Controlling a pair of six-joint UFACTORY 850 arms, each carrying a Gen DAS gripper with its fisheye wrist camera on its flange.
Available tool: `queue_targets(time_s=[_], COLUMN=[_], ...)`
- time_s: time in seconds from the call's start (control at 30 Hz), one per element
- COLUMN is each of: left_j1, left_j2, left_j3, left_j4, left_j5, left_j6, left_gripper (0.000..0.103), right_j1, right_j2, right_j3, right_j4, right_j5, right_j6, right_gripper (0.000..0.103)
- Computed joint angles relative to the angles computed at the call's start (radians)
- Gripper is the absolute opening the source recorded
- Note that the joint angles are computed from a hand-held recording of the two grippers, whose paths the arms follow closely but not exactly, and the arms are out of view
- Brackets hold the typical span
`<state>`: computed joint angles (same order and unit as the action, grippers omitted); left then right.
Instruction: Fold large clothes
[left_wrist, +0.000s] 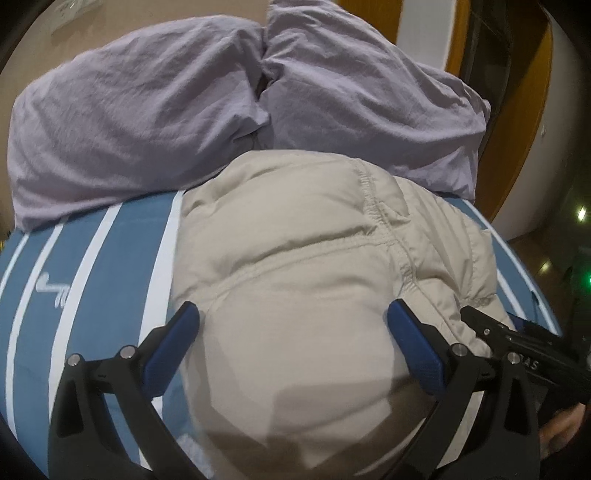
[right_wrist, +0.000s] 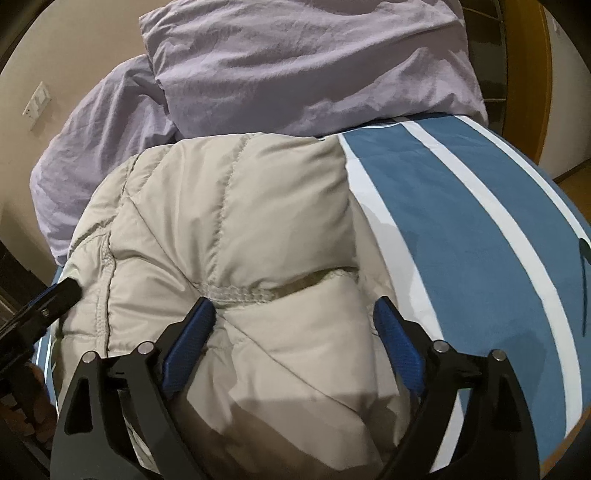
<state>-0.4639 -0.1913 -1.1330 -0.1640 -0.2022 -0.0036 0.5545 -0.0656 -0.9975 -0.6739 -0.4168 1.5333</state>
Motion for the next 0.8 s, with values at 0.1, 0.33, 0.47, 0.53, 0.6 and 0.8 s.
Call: queue_targets(time_s=[0.1,0.33,0.47,0.53,0.6,0.8], left_j1=[0.031,0.095,0.127,0.139,0.147,0.175], left_j2=[0.020,0.033,0.009,-0.010,-0.029,-0.098], left_j3=[0.016,0.013,-0.014,-0.035,-0.054,-0.112], left_j4=[-0.175,-0.336,-0.456,-0.497,-0.534,-0.674], left_j5=[-0.032,-0.119,-0.196,-0.233,-0.261,-0.364], left_j6=[0.134,0.267,0.361,0.394,0.426,0.512], left_gripper=[0.101,0.101,0.101,0.101,0.101,0.101], right_j1=[0.002,-0.047,-0.104,-0.129,-0.150,-0.224], right_j2=[0.010,0.024,0.015,0.003,-0.009,-0.055], right_j3=[0.001,-0.010,-0.020,-0.028,-0.034,-0.050], right_j4=[0.029,0.310,0.593,0.741,0.863,1.340], right_j5=[-0.014,0.012,0.040,0.045,0.045,-0.012], right_j6=[-0.020,-0.306,-0.570,-0.708,-0.827,-1.281], right_gripper=[0.091,0.095,0.097,0.101,0.102,0.102])
